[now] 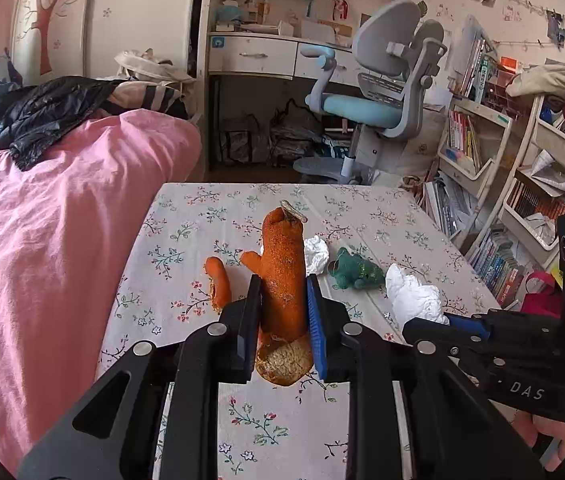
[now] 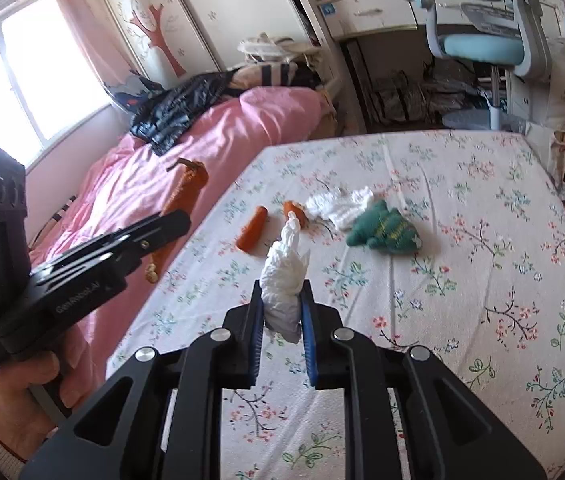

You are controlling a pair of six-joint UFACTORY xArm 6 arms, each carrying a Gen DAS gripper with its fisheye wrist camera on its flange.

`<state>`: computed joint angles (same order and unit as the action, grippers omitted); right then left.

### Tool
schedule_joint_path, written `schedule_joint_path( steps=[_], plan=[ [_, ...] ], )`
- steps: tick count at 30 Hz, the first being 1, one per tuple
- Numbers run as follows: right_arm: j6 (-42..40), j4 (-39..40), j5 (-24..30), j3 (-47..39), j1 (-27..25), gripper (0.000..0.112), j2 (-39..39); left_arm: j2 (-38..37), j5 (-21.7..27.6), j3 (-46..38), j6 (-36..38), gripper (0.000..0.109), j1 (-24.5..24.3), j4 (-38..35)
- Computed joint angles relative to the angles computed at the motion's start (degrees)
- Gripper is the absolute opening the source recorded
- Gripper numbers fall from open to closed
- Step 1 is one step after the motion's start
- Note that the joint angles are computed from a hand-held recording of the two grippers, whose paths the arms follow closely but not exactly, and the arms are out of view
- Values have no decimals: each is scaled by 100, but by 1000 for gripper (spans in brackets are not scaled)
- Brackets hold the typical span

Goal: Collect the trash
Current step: 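Carry the tissue over the yellow bucket with the right tool while the left tool holds the orange peel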

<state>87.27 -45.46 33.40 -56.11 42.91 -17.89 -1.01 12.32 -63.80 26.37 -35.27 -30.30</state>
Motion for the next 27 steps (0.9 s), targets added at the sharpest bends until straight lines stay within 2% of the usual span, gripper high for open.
schedule_joint_path(
  steps=[9,14,21,27],
  plan=[
    [450,-661,40,-20,233,18,-135,-489,-301,426,465,21,-68,-572],
    [751,-1089,284,-72,517,18,-263,-882,-434,811,640,21,-73,-678],
    [1281,-1503,717,-67,1066,18,-371,-1665,-440,1577,291,21,-37,-663],
    [1319,-1634,1230,-211,1630,18,-232,-2354,-511,2261,-38,21,-110,-375]
  ],
)
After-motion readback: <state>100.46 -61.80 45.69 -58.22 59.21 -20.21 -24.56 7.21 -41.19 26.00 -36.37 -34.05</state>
